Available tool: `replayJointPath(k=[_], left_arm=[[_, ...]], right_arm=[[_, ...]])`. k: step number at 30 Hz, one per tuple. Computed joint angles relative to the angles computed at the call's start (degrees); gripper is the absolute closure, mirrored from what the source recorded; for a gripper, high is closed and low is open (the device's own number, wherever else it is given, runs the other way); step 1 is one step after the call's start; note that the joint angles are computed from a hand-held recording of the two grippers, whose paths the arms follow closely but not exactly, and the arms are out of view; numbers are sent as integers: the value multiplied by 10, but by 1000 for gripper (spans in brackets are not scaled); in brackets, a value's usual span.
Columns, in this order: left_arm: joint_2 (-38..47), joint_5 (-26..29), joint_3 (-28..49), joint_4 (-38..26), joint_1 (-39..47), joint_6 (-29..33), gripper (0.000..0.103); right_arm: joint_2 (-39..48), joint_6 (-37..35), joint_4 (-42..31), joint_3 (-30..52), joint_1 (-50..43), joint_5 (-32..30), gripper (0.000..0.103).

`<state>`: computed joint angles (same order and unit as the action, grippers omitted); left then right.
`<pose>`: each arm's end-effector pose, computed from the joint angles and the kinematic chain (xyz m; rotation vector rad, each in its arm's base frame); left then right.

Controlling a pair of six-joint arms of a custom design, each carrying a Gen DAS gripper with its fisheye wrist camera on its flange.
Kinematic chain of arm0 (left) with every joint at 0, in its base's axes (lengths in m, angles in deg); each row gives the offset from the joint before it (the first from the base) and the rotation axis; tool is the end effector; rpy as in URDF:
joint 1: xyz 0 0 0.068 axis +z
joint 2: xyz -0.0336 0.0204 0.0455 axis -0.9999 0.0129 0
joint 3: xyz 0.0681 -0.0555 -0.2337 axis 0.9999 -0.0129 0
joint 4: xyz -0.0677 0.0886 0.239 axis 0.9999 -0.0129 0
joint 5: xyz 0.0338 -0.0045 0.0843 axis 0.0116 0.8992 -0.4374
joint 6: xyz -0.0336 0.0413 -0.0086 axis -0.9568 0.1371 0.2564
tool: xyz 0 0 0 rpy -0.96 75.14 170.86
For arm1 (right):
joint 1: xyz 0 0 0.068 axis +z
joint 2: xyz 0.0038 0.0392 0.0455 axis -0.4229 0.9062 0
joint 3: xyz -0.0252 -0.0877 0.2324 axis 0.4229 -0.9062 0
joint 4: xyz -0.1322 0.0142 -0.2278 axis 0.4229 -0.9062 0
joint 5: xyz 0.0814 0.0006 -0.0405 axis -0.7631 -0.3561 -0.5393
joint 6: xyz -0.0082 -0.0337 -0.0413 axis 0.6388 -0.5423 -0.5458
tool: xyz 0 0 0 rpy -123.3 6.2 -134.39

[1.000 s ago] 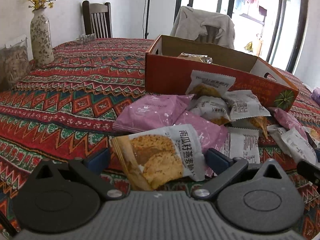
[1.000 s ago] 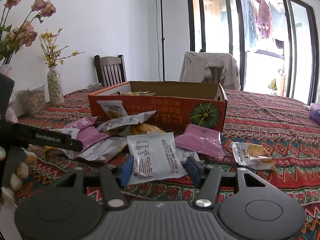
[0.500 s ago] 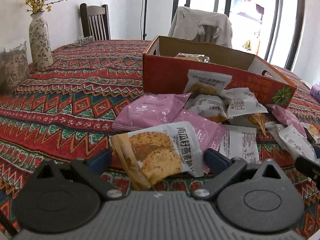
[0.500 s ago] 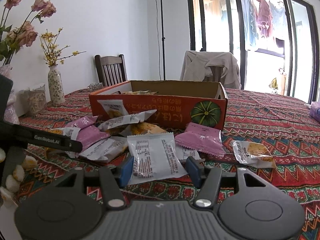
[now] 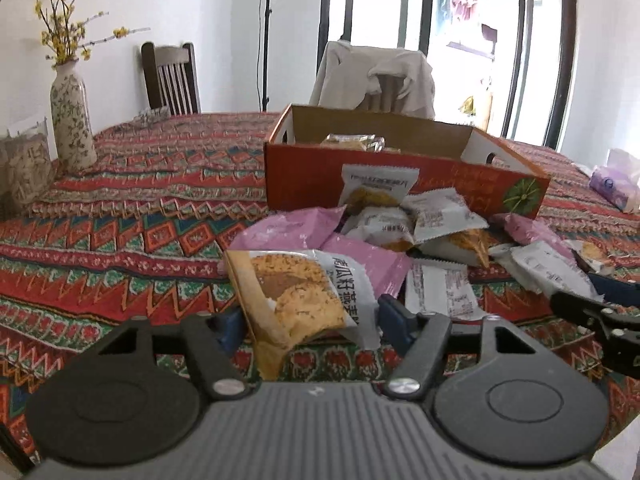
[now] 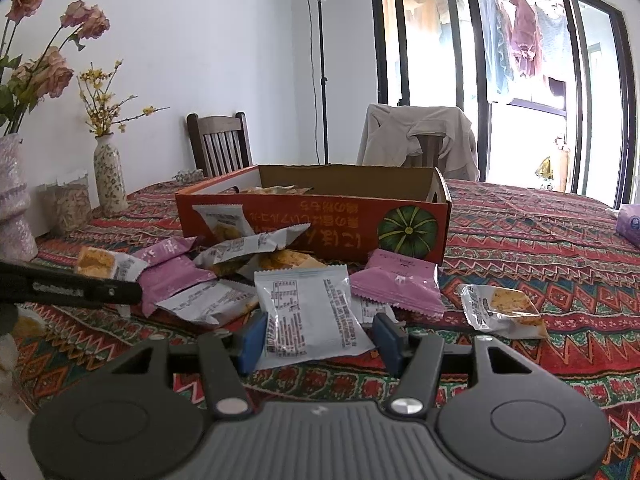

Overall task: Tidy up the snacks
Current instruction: 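Grasp a white cracker packet with the left gripper while the right gripper grasps a clear packet, then lower both packets into the cardboard box and open both grippers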

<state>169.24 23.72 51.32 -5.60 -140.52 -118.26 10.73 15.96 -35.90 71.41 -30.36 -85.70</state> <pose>0.1773 -0.1775 0.0803 -0.3494 2.1357 0.1238 0.2348 -0.0009 0.0869 -0.5576 1.9711 0.4340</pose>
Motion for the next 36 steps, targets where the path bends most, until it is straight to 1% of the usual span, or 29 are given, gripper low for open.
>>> replayJointPath(k=[4, 9, 14, 19, 22, 27, 32, 36], left_arm=[[-21, -17, -5, -3, -14, 7, 34], [-39, -32, -2, 5, -19, 31, 34], [-57, -37, 3, 44, -3, 94, 34], [-64, -20, 22, 99, 33, 178, 34], [-53, -11, 46, 126, 54, 227, 34], [-22, 16, 102, 142, 98, 270, 34], [27, 46, 166, 145, 143, 284, 34], [73, 63, 212, 156, 171, 279, 34]], right_arm=[[-7, 3, 5, -6, -2, -3, 46], [-23, 16, 1, -2, 1, -1, 46], [-26, 44, 14, 15, 10, 13, 46], [-11, 81, 40, 47, 23, 37, 46], [7, 103, 44, 83, 34, 55, 46], [48, 125, 41, 157, 57, 87, 46], [108, 134, 13, 252, 89, 122, 46], [165, 146, -7, 326, 111, 147, 46]])
